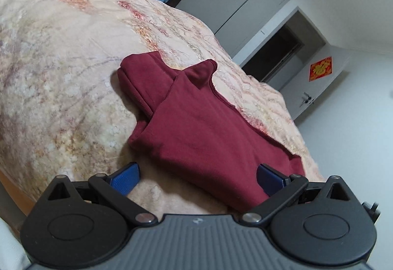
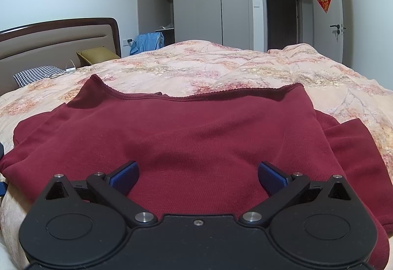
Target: Fold small clothes
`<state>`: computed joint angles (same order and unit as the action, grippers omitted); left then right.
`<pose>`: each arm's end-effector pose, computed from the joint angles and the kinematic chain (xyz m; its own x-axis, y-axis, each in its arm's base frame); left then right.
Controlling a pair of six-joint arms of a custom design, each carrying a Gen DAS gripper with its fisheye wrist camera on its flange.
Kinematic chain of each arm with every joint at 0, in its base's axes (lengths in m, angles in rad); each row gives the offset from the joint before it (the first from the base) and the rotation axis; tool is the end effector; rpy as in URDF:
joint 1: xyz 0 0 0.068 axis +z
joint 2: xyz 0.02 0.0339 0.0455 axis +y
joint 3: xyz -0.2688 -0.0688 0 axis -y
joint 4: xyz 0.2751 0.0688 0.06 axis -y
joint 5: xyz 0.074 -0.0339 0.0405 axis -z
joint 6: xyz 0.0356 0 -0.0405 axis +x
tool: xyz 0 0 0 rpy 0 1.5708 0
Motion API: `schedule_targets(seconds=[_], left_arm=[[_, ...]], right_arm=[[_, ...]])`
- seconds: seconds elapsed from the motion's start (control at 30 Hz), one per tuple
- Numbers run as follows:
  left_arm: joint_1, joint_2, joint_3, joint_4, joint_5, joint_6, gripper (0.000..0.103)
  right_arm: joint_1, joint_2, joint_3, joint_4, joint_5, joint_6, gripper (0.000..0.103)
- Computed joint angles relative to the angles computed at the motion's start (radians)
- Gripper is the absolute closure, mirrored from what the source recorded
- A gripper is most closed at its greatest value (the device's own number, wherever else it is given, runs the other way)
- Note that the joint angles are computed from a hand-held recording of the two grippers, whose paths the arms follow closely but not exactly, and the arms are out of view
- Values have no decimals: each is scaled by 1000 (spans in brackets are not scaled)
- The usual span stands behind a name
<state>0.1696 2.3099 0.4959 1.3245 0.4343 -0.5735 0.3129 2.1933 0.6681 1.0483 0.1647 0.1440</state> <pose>0.2853 0.0337 -0.0193 -0.5048 -0.5858 -0.6340 -0.0726 0.7607 -0.6450 0.3311 0.1010 0.0097 -0.4559 0.0013 -0.8900 -0.1007 0.9935 0.0530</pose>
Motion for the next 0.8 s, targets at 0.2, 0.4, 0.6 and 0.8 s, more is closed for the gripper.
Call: schedule_targets(seconds=[0.2,0.4,0.6,0.8], left_arm=[[-6,48,51,34,71,-47,0],[-34,63,126,-18,11,-69,0],[-54,53,189,-96,-49,-9,0],[-45,112,213,-1,-64,-103,0]], right_arm=[[-1,1,-2,3,-2,0,0],[-1,0,-2,2,-1,0,0],[1,13,-3,27,0,6,0],[3,28,-4,55,4,7,0]])
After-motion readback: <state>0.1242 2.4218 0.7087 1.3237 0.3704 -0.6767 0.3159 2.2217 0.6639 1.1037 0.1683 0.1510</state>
